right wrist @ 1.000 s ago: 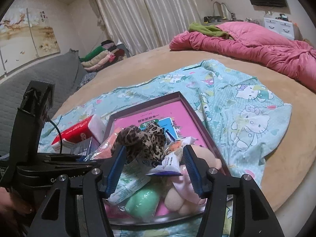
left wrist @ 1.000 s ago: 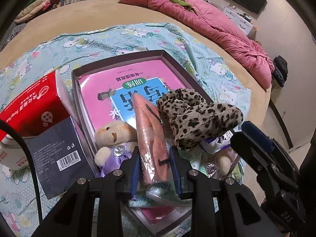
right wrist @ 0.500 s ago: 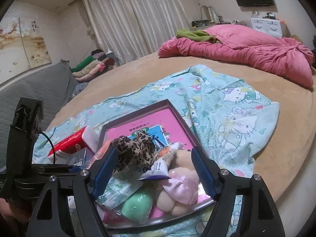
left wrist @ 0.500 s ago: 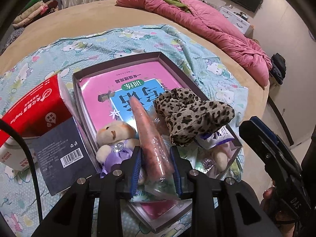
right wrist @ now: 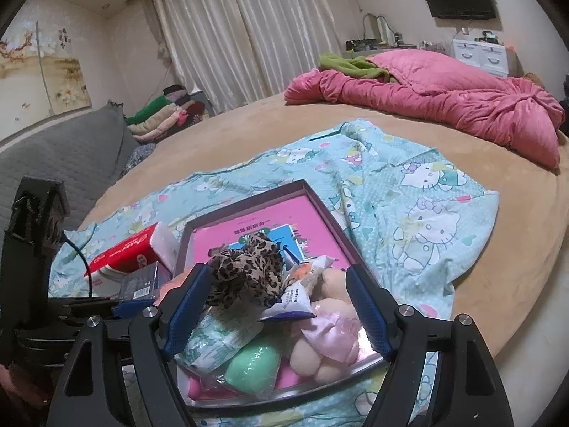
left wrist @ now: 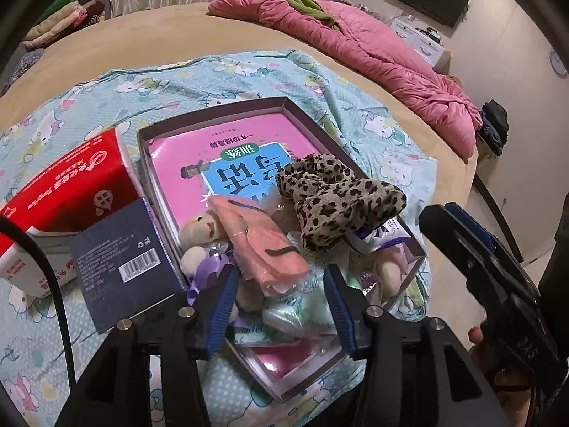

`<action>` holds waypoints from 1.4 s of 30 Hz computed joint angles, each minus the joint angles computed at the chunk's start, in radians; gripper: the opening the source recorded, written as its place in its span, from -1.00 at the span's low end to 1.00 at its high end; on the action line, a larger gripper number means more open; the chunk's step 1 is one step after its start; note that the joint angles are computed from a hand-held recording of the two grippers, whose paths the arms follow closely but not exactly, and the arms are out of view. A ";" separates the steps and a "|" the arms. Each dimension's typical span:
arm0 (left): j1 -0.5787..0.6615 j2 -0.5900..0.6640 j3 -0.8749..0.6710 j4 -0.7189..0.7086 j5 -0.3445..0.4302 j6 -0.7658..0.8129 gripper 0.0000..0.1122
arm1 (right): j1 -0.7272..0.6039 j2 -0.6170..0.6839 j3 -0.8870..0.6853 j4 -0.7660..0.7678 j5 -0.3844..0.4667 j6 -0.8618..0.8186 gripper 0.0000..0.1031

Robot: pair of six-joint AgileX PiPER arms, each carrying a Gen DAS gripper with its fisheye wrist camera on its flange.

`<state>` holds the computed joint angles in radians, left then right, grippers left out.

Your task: Organize soft objects

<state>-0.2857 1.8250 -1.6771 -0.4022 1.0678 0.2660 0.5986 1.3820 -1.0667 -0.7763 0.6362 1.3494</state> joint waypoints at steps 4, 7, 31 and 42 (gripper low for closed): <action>0.011 -0.030 0.021 -0.004 -0.009 0.006 -0.08 | 0.002 -0.002 -0.019 0.011 0.022 -0.010 0.55; 0.023 -0.060 0.041 -0.009 -0.023 0.014 -0.02 | 0.013 -0.005 -0.030 -0.005 0.049 0.003 0.55; 0.129 -0.224 0.065 0.050 -0.021 -0.038 0.27 | 0.183 0.037 -0.310 -0.016 0.292 -0.030 0.61; 0.182 -0.362 0.136 0.074 0.005 -0.039 0.36 | 0.312 0.065 -0.423 -0.021 0.446 -0.008 0.64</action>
<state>-0.1033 1.4631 -1.5412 -0.3286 1.0732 0.2274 0.9103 1.4467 -1.4900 -0.7970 1.0818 1.3415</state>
